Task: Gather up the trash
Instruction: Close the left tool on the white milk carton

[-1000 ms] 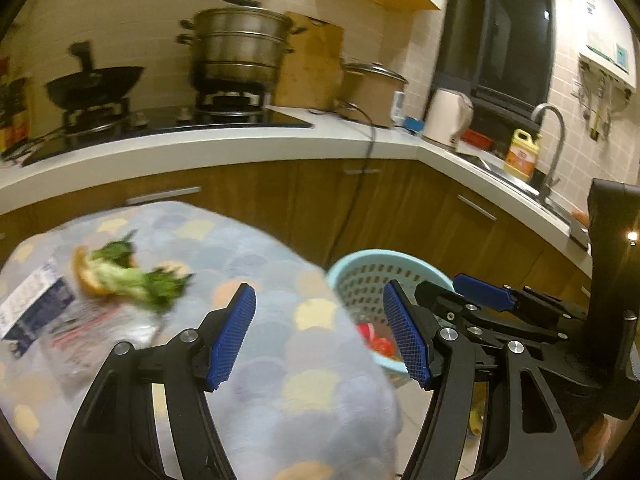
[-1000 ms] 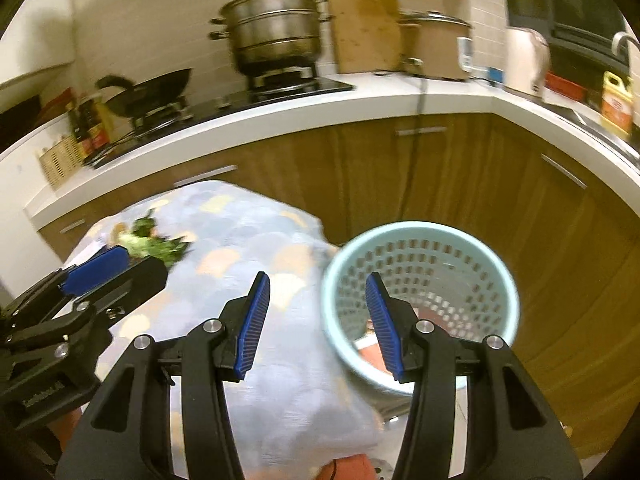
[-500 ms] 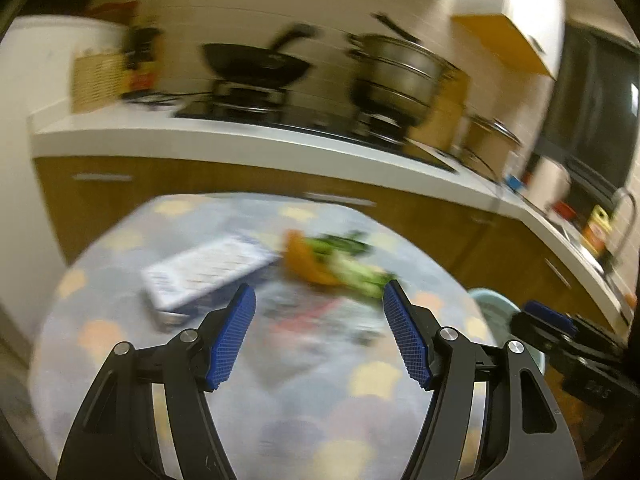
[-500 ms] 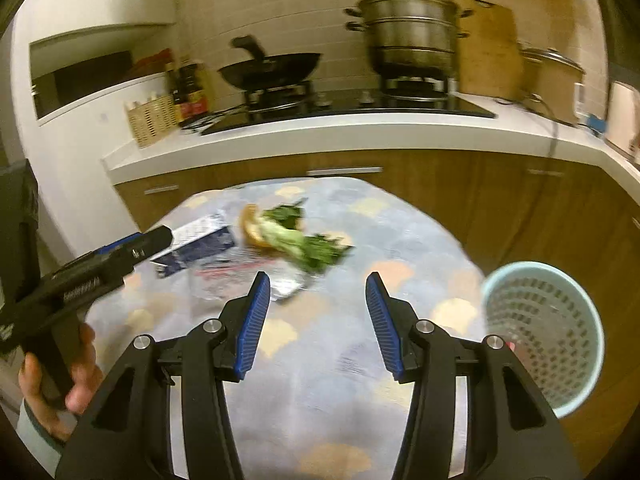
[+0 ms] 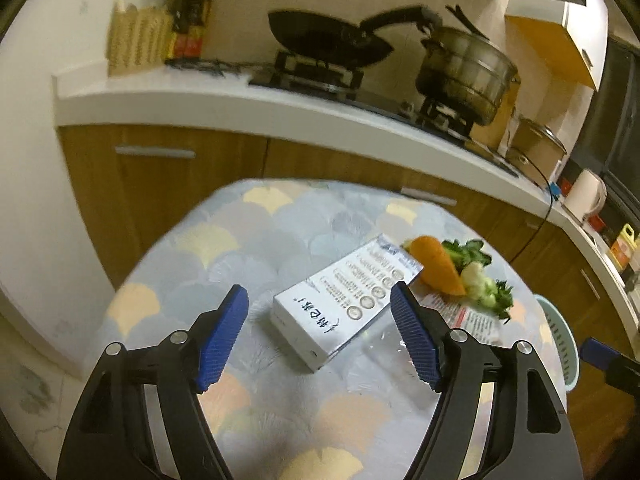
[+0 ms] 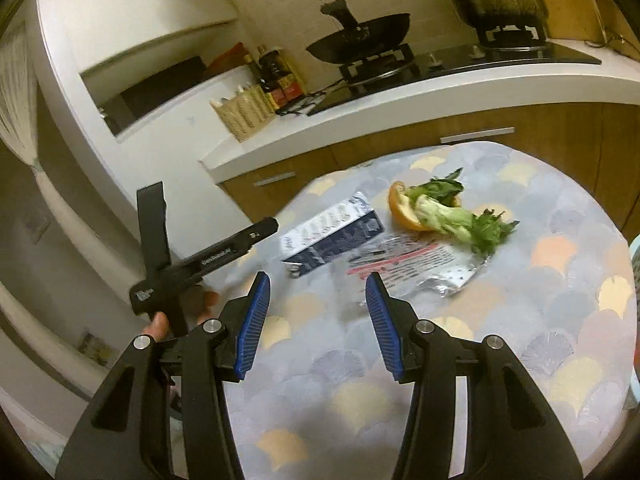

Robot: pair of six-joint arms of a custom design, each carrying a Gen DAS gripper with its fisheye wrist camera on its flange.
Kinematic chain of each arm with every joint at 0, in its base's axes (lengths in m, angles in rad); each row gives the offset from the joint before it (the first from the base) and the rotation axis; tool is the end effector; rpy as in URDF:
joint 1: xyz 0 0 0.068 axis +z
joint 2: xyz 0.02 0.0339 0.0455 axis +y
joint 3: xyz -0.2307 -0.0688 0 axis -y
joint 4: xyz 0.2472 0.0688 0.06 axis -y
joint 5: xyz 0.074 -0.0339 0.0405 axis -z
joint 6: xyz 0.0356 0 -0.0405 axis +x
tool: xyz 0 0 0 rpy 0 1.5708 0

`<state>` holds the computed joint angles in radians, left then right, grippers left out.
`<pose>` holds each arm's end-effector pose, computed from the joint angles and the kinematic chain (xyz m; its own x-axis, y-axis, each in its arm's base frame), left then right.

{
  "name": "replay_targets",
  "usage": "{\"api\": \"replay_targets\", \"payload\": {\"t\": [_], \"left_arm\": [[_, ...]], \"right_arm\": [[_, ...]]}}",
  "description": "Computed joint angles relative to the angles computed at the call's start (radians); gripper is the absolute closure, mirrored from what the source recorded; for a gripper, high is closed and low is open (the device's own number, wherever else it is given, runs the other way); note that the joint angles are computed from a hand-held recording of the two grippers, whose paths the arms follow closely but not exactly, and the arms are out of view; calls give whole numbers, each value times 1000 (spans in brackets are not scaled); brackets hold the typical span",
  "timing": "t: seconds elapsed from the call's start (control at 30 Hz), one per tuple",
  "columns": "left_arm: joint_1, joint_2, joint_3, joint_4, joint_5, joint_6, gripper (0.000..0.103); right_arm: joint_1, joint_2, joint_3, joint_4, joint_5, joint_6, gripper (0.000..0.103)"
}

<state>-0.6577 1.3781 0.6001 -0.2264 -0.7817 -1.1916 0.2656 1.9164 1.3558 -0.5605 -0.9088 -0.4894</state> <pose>0.2110 -0.1313 0.1254 -0.3723 -0.5455 -0.7509 -0.5705 0.7727 -0.2784 0.3604 0.1271 0.1636 -0.5356 -0.4452 -0.7176 -0.8429 0.3330 0.4226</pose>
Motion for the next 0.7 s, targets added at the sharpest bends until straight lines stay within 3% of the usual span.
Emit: {"api": "replay_targets", "payload": {"t": [0.17, 0.33, 0.47, 0.57, 0.7], "left_arm": [[74, 66, -18, 136, 89, 137, 31], [128, 119, -12, 210, 182, 209, 31], [77, 104, -33, 280, 239, 253, 30], [23, 111, -10, 266, 252, 280, 30], [38, 175, 73, 153, 200, 236, 30]], "right_arm": [[25, 3, -96, 237, 173, 47, 56], [16, 103, -40, 265, 216, 50, 56], [9, 168, 1, 260, 226, 56, 56], [5, 208, 24, 256, 235, 60, 56], [2, 226, 43, 246, 237, 69, 56]]}}
